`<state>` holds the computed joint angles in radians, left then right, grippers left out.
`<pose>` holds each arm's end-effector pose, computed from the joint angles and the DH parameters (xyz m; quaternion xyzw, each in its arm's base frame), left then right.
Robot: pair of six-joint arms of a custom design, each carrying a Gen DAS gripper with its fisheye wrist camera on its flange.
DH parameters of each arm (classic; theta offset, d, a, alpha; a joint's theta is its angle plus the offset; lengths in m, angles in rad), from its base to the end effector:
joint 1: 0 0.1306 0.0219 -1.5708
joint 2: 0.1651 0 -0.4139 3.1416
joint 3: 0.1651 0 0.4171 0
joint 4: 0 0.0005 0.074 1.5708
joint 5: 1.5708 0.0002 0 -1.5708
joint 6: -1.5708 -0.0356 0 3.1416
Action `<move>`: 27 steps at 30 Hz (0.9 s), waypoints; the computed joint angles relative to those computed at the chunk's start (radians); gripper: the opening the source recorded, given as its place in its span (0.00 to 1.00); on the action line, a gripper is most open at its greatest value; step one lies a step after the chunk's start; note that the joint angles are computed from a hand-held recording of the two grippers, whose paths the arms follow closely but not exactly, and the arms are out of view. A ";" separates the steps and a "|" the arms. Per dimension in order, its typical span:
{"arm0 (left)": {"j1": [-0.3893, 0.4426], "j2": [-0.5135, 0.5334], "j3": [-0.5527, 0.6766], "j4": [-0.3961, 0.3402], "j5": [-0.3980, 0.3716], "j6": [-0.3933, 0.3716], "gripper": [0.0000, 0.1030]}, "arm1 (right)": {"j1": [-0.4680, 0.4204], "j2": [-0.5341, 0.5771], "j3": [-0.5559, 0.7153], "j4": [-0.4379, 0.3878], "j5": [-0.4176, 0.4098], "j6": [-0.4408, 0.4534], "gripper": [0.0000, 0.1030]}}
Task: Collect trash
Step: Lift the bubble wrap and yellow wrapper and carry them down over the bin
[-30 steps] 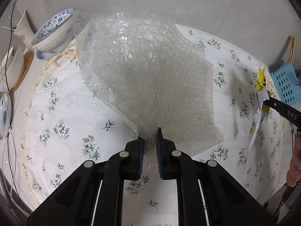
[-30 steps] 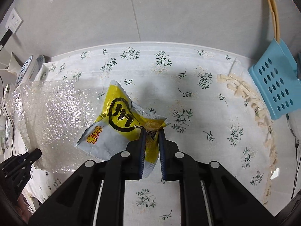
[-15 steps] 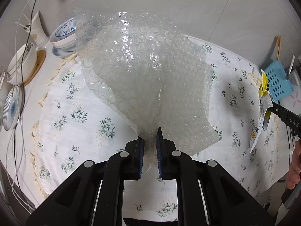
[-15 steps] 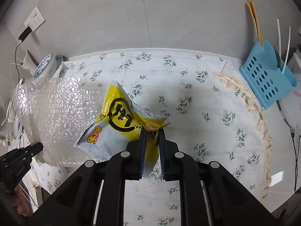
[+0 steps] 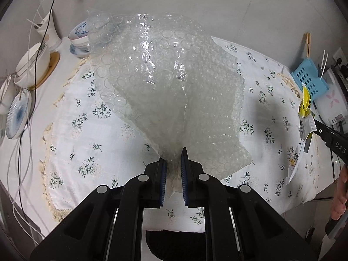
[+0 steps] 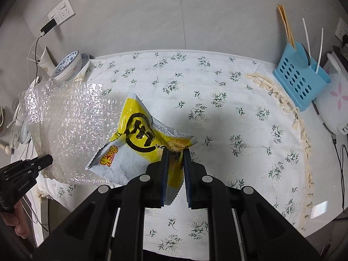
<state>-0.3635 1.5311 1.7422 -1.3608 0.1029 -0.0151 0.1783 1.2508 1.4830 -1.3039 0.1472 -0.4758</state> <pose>0.4902 -0.1909 0.5287 0.1943 0.9572 -0.0857 0.1968 0.4105 0.0682 0.5395 0.1612 0.9530 0.0116 0.2561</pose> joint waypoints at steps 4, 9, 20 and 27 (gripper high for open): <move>0.012 -0.039 -0.040 0.004 0.012 -0.015 0.11 | 0.037 -0.032 -0.018 -0.011 0.018 -0.028 0.12; 0.024 -0.085 -0.082 0.007 0.024 -0.036 0.11 | 0.080 -0.066 -0.040 -0.020 0.033 -0.069 0.12; 0.051 -0.182 -0.174 0.011 0.061 -0.078 0.11 | 0.187 -0.140 -0.084 -0.050 0.081 -0.167 0.12; 0.076 -0.244 -0.237 0.010 0.084 -0.096 0.11 | 0.260 -0.174 -0.109 -0.067 0.110 -0.221 0.12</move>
